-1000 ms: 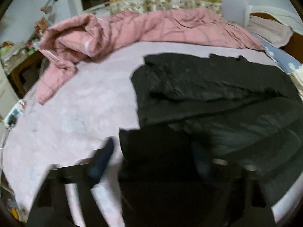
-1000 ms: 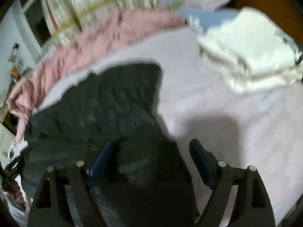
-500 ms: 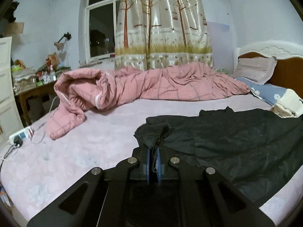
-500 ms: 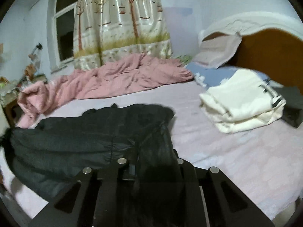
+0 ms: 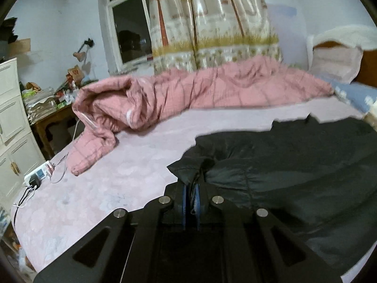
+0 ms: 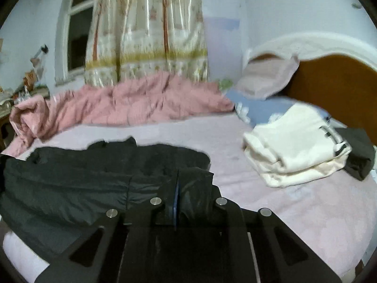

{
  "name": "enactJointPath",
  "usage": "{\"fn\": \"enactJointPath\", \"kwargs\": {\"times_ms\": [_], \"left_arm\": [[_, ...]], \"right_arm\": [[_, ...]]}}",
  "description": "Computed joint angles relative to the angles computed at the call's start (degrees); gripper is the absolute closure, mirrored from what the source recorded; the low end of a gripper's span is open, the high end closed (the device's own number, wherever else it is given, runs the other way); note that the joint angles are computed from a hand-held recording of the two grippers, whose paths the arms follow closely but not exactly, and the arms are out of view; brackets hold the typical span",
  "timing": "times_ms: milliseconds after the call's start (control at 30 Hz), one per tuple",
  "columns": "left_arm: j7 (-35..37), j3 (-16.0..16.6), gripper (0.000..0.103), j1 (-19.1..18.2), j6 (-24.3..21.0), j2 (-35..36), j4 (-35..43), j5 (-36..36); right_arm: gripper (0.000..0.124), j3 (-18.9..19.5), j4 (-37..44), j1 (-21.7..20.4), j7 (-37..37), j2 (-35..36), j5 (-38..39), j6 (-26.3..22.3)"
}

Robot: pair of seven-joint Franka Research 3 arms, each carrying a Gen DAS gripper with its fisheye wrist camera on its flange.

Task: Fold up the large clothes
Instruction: 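Move both open grippers to the jacket's long edge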

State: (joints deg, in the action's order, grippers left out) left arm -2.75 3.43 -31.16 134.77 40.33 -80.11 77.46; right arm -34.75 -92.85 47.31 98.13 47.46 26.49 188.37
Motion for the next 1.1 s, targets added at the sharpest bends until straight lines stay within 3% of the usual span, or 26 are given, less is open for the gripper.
{"fn": "enactJointPath", "kwargs": {"times_ms": [67, 133, 233, 333, 400, 467, 533, 600, 633, 767, 867, 933, 1000, 1100], "left_arm": [[6.4, -1.6, 0.096, 1.9, 0.0, 3.8, 4.6, -5.0], [12.1, -2.0, 0.096, 2.1, -1.1, 7.0, 8.4, -9.3], [18.0, -0.9, 0.094, 0.7, -3.8, 10.7, 12.9, -12.9], [17.9, 2.2, 0.092, -2.5, -5.6, 11.3, 13.3, -11.9], [13.9, 3.9, 0.085, -4.1, -4.4, 9.3, 10.0, -8.9], [9.6, 4.7, 0.035, -5.0, -4.2, 7.2, 7.2, -6.2], [4.0, 5.6, 0.019, -6.7, -6.0, 4.9, 3.7, -1.8], [1.1, 4.8, 0.019, -6.8, -4.0, 2.0, 0.0, 2.1], [-0.7, 4.2, 0.018, -6.9, -3.0, 0.6, -2.0, 4.0], [-7.3, 2.7, 0.003, -8.6, -2.6, -3.5, -7.2, 13.4], [-6.9, 0.5, 0.0, -9.1, -4.8, -4.2, -8.0, 16.2], [-5.7, -2.0, 0.0, -7.4, -2.7, -4.4, -8.5, 15.3], [-4.8, -3.4, 0.0, -7.2, -3.5, -3.7, -8.2, 15.1], [-3.8, -4.0, 0.0, -8.2, -6.1, -2.6, -7.5, 15.6]], "right_arm": [[0.11, 2.1, 6.5, -3.8, 1.9, 2.5, -0.5, -11.2], [0.11, 4.0, 9.6, -6.3, 3.4, 3.6, -1.7, -16.4], [0.108, 1.7, 8.9, -4.7, 5.5, 4.3, -5.3, -16.0], [0.103, -1.5, 7.1, -1.9, 8.8, 4.5, -8.2, -15.6], [0.097, -4.6, 4.9, 1.0, 11.6, 4.7, -10.0, -14.0], [0.091, -8.9, 1.3, 5.1, 14.7, 4.6, -11.5, -10.6], [0.08, -11.4, -2.8, 8.1, 16.7, 3.6, -12.5, -6.5], [0.062, -14.2, -7.3, 11.9, 17.3, 3.0, -10.8, -0.8], [0.059, -15.0, -9.1, 13.4, 16.8, 2.6, -9.6, 1.5], [0.035, -16.0, -14.1, 17.2, 14.6, 0.9, -5.3, 9.6], [0.035, -14.8, -17.4, 18.7, 13.1, -0.9, -2.9, 14.6], [0.035, -11.1, -19.6, 17.1, 12.5, -4.1, -3.9, 17.2], [0.035, -8.1, -21.0, 15.7, 11.3, -6.4, -5.3, 18.2], [0.034, -7.1, -21.7, 16.4, 8.0, -6.9, -4.3, 18.8]]}}
